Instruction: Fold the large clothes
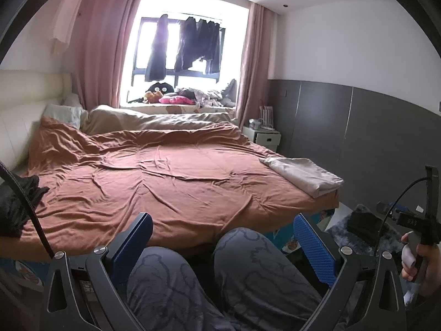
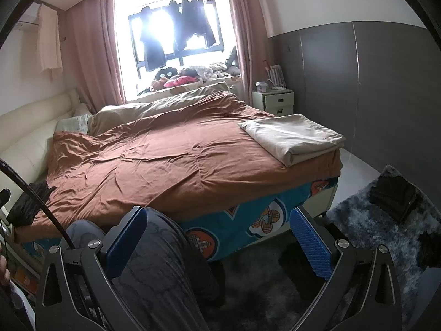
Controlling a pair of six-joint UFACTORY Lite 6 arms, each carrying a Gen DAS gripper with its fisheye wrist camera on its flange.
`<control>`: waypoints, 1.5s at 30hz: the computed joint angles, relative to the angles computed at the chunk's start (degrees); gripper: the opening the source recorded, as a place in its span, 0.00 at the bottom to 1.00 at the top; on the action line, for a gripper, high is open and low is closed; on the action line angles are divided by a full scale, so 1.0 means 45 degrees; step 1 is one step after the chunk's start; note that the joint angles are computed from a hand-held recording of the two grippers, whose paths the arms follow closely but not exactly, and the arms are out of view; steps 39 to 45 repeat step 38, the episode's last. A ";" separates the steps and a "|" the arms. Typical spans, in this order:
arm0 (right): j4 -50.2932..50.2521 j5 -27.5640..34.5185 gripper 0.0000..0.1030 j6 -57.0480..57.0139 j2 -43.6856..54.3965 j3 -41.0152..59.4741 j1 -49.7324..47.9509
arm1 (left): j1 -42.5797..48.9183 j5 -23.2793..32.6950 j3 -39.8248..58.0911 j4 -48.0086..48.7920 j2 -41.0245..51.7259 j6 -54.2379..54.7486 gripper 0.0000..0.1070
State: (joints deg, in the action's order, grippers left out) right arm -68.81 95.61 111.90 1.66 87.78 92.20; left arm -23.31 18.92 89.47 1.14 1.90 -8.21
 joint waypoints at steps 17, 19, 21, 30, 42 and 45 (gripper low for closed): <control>-0.0102 0.0695 1.00 0.0173 -0.0715 -0.0642 0.0736 | -0.0153 -0.0076 -0.0609 0.0697 -0.0624 -0.0664 0.96; -0.0118 0.0703 1.00 0.0095 -0.0784 -0.0636 0.0749 | -0.0115 -0.0082 -0.0650 0.0472 -0.0664 -0.0408 0.96; -0.0138 0.0738 1.00 -0.0027 -0.0680 -0.0512 0.0765 | -0.0161 -0.0040 -0.0597 0.0631 -0.0630 -0.0482 0.96; -0.0119 0.0293 1.00 -0.1051 0.0012 0.0662 0.0223 | 0.0129 -0.0030 -0.0454 -0.0364 -0.0567 0.0644 0.96; 0.0127 -0.0291 1.00 -0.1158 0.0918 0.1703 -0.0225 | 0.0450 -0.0099 -0.0865 -0.1319 -0.1057 0.1592 0.96; 0.0127 -0.0291 1.00 -0.1158 0.0918 0.1703 -0.0225 | 0.0450 -0.0099 -0.0865 -0.1319 -0.1057 0.1592 0.96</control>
